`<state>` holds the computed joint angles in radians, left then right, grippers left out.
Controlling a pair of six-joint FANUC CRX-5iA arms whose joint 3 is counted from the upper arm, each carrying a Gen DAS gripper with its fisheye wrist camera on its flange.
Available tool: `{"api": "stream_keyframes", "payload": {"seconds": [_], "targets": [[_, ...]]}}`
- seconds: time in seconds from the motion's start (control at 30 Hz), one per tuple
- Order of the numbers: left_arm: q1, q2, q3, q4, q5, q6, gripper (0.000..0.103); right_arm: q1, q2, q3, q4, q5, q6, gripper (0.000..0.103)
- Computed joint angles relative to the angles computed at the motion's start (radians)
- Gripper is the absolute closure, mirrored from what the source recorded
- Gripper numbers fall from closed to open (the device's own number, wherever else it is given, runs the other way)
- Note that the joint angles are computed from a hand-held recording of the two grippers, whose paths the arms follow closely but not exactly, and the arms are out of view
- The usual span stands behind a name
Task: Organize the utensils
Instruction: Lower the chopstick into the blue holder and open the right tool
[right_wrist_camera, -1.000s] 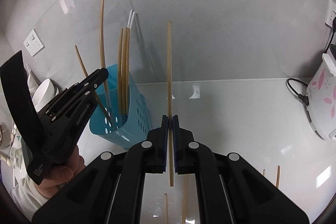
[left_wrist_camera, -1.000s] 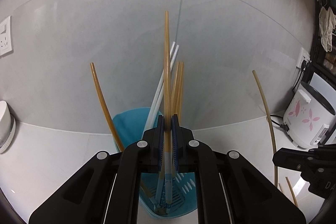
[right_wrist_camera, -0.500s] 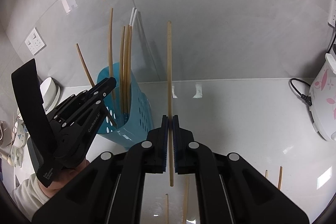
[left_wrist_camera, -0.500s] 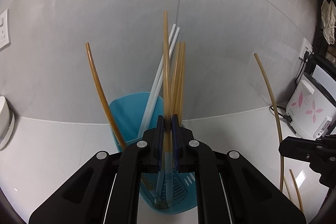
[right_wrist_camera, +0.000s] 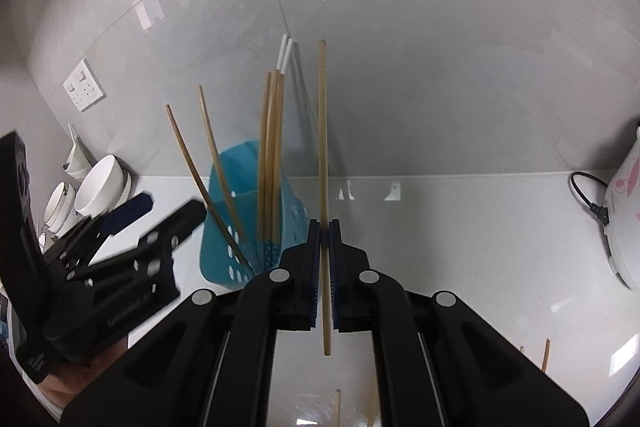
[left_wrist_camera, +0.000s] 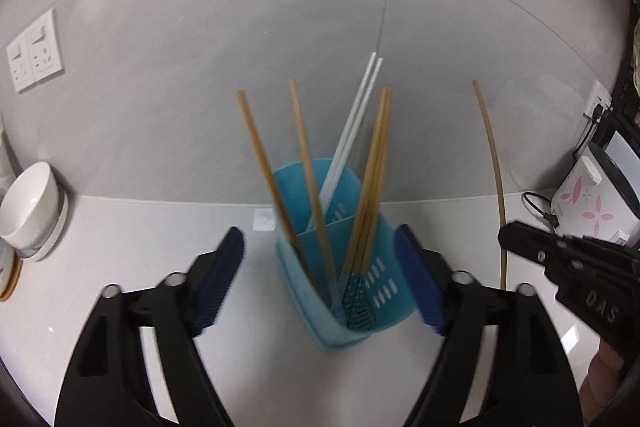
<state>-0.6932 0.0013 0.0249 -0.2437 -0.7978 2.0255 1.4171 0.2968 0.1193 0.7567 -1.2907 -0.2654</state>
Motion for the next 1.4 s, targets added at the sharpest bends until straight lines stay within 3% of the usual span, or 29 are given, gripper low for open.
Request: {"api": "stream_keyframes", "payload": {"seconds": [0.13, 0.23, 0.8, 1.4], "targets": [[0.019, -0.031, -0.017, 0.005, -0.043, -0.006, 0.010, -0.014, 0.013, 0.019, 0.017, 0.020, 0.017, 0.099], [0.031, -0.049, -0.032, 0.006, -0.060, -0.002, 0.006, -0.026, 0.021, 0.032, 0.031, 0.036, 0.036, 0.099], [0.078, -0.069, -0.075, 0.021, -0.093, 0.011, 0.006, -0.084, 0.098, 0.066, 0.149, 0.125, 0.003, 0.099], [0.136, -0.070, -0.114, 0.054, -0.078, -0.021, 0.006, -0.089, 0.170, 0.083, 0.104, 0.130, -0.015, 0.099]]}}
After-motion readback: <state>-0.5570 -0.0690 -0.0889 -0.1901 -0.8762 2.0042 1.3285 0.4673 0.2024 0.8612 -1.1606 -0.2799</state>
